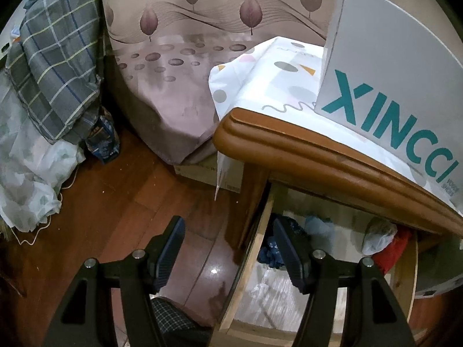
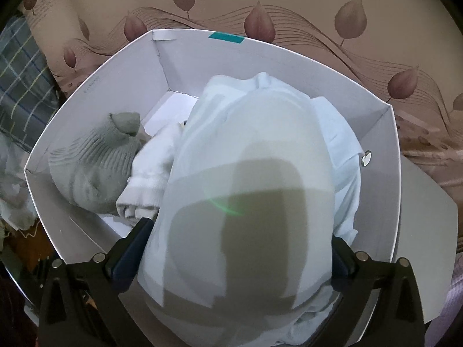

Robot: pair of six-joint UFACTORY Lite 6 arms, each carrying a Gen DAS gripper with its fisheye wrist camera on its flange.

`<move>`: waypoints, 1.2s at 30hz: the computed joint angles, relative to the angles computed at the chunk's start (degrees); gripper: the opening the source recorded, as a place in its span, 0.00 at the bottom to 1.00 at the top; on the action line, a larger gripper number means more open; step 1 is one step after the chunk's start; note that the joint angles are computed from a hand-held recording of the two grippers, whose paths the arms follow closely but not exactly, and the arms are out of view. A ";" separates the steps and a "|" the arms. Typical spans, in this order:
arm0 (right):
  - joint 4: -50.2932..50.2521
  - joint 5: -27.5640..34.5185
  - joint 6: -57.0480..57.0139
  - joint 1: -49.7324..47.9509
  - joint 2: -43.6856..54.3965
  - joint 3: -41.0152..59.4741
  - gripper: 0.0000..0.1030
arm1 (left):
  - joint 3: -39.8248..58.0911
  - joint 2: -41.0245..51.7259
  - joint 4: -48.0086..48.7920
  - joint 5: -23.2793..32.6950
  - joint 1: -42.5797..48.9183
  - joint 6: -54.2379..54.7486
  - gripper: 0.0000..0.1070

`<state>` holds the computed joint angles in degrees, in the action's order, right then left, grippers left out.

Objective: Take underwear out of drawer
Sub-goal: 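Open the right gripper to drop the white clothing into the box, then move the right gripper back into the drawer toward the red cloth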

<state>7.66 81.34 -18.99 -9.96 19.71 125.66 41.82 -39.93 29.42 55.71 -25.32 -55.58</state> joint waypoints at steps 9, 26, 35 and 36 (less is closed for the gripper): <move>0.77 -4.50 -1.63 -0.19 -4.65 -6.43 1.00 | 0.02 0.10 0.07 -0.48 -0.08 0.25 0.61; 6.48 -1.76 -2.25 -4.58 -7.05 2.11 0.99 | -0.90 1.56 -5.23 -4.06 2.68 5.06 0.61; 13.45 8.13 -11.94 -11.51 -16.42 2.58 0.99 | -1.38 3.11 -5.01 -5.05 -0.34 3.85 0.61; 14.57 7.97 -14.20 -13.14 -19.58 -1.00 0.99 | -1.38 3.35 -5.36 -5.28 -0.54 4.14 0.61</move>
<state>22.23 89.32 -33.18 -23.11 0.12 124.66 40.44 -36.58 24.06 50.43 -25.86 -51.44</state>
